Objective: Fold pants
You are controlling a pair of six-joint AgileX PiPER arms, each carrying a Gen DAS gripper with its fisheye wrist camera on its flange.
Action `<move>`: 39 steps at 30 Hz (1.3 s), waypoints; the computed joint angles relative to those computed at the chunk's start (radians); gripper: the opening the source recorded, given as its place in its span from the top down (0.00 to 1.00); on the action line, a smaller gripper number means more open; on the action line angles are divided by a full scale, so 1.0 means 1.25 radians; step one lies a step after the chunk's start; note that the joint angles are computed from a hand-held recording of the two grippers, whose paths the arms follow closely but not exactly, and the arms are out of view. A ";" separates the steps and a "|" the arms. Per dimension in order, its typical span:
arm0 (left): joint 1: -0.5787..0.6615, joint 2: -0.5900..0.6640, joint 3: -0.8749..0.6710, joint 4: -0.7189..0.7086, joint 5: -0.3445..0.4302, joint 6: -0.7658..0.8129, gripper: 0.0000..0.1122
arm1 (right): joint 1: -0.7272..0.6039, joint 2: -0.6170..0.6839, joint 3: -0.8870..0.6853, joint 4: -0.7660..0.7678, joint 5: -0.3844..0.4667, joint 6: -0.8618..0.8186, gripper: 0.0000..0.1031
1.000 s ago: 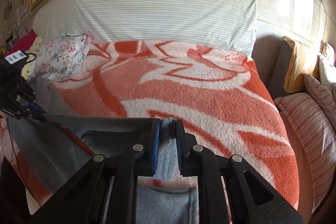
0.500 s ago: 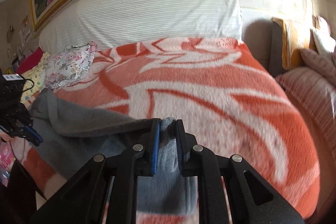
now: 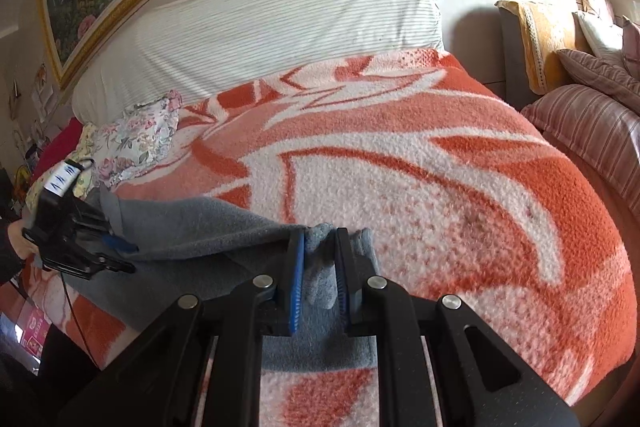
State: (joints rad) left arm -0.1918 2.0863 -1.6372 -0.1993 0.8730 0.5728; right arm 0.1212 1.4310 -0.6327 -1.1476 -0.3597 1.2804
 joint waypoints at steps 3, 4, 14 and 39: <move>0.042 -0.010 -0.021 -0.075 0.039 0.030 0.91 | 0.013 0.002 -0.042 -0.044 0.022 0.039 0.85; 0.048 -0.026 -0.010 -0.086 0.038 0.035 0.92 | 0.019 0.004 -0.059 -0.061 0.031 0.054 0.85; 0.076 -0.026 -0.045 -0.093 0.118 -0.001 0.87 | 0.041 0.016 -0.141 -0.188 0.054 0.150 0.85; 0.095 -0.035 -0.057 -0.098 0.106 0.035 0.99 | 0.033 0.008 -0.147 -0.248 0.055 0.212 0.85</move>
